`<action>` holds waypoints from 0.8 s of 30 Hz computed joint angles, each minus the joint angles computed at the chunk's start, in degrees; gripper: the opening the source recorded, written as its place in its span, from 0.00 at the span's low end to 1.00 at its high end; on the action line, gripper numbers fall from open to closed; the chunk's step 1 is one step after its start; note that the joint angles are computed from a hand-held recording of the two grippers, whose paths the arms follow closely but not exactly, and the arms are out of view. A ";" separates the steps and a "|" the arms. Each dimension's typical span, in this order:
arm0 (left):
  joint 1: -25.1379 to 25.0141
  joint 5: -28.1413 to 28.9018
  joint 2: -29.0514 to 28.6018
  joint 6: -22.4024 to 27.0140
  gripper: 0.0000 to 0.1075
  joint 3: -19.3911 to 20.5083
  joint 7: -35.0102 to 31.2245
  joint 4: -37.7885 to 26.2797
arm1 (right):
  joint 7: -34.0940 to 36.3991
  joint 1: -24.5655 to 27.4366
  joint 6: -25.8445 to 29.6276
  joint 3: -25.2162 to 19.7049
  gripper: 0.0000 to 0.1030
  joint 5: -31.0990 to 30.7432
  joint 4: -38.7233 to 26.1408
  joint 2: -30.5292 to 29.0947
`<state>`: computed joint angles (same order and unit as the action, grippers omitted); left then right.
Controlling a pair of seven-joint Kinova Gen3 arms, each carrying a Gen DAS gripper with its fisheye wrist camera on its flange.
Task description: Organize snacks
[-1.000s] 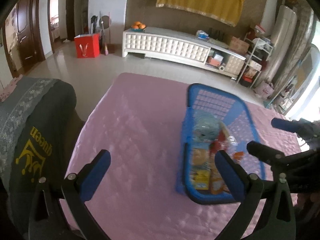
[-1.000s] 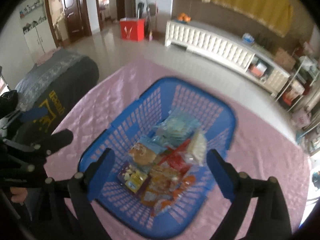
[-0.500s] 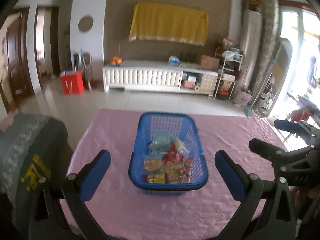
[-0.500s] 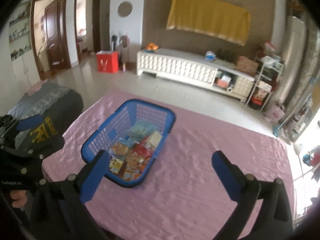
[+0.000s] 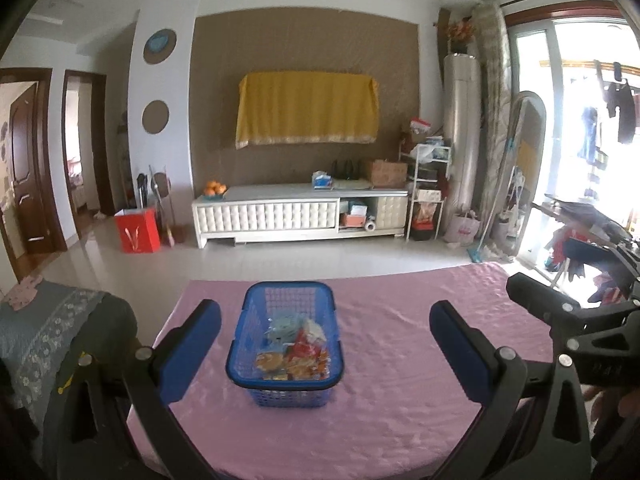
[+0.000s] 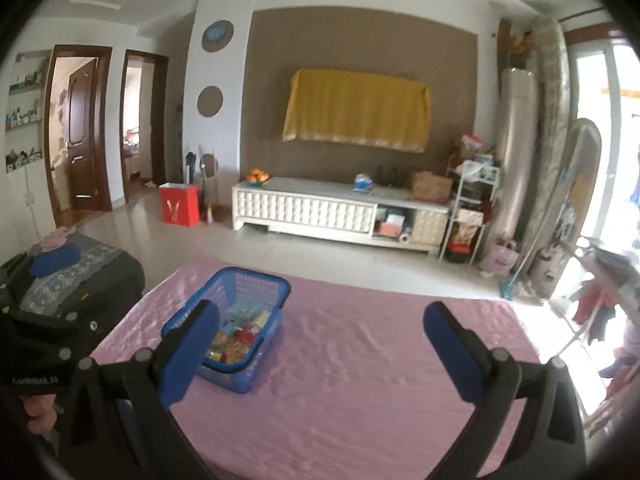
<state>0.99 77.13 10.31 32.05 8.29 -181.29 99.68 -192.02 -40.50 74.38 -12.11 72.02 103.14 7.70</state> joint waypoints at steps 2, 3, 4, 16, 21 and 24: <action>0.35 0.64 -1.21 -0.66 0.96 0.16 -1.27 1.21 | -0.60 -1.59 3.56 -0.83 1.00 0.26 0.35 -0.25; 0.67 0.94 -1.88 -1.01 0.96 0.15 -1.89 1.86 | -1.08 -1.93 4.29 -1.02 1.00 0.47 0.53 -0.22; 0.67 1.47 -2.66 -0.55 0.96 -0.04 -2.69 2.80 | -1.63 -2.29 5.02 -1.24 1.00 0.59 0.86 -0.46; 2.32 2.90 -6.16 1.12 0.96 -2.64 -4.71 6.47 | -6.50 -3.91 8.41 -3.38 1.00 -1.17 3.25 -2.16; 2.67 2.90 -6.62 1.19 0.96 -3.01 -5.18 7.22 | -7.15 -3.83 8.51 -3.70 1.00 -2.16 3.45 -2.36; 2.63 3.08 -6.55 1.58 0.96 -3.26 -5.14 7.27 | -7.79 -3.92 8.16 -3.90 1.00 -2.53 3.67 -2.54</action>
